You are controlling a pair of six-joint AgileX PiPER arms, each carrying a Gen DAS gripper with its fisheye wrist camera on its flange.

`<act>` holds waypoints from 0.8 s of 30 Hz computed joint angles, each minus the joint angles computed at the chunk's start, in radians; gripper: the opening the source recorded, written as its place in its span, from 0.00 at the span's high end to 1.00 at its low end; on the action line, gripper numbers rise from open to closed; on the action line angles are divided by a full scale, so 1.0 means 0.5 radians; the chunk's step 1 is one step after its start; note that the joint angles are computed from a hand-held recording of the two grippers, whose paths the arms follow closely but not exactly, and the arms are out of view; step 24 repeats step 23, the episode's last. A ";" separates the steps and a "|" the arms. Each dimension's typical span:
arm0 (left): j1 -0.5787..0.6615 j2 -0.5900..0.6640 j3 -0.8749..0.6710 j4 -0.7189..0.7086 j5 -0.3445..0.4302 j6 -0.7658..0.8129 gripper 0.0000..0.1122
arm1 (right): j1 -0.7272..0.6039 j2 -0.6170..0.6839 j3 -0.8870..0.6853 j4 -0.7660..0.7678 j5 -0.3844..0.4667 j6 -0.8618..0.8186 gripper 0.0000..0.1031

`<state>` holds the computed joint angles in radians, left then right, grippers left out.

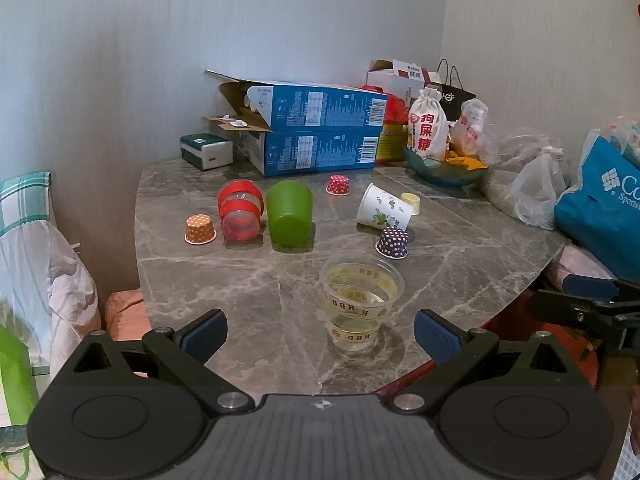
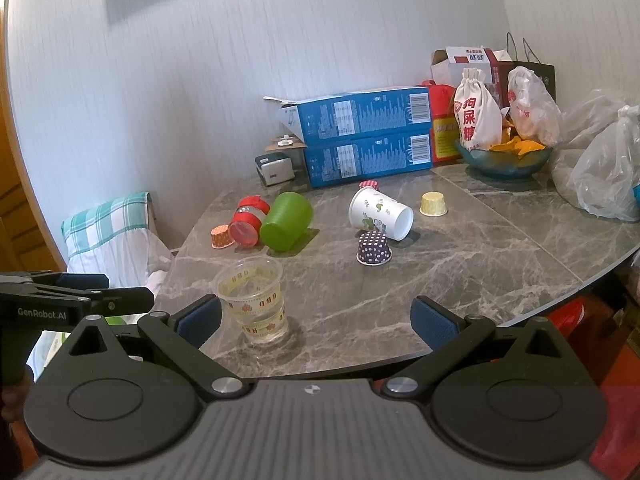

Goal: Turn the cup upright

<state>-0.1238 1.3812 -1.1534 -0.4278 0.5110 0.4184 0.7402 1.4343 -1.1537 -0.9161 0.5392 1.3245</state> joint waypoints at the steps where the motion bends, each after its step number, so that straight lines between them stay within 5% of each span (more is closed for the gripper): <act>1: 0.000 -0.001 0.001 0.002 0.000 0.001 0.10 | 0.000 0.002 -0.001 0.004 0.000 -0.003 0.01; 24: -0.016 0.039 -0.004 0.002 -0.017 0.013 0.10 | -0.031 0.019 0.004 0.087 -0.026 -0.064 0.01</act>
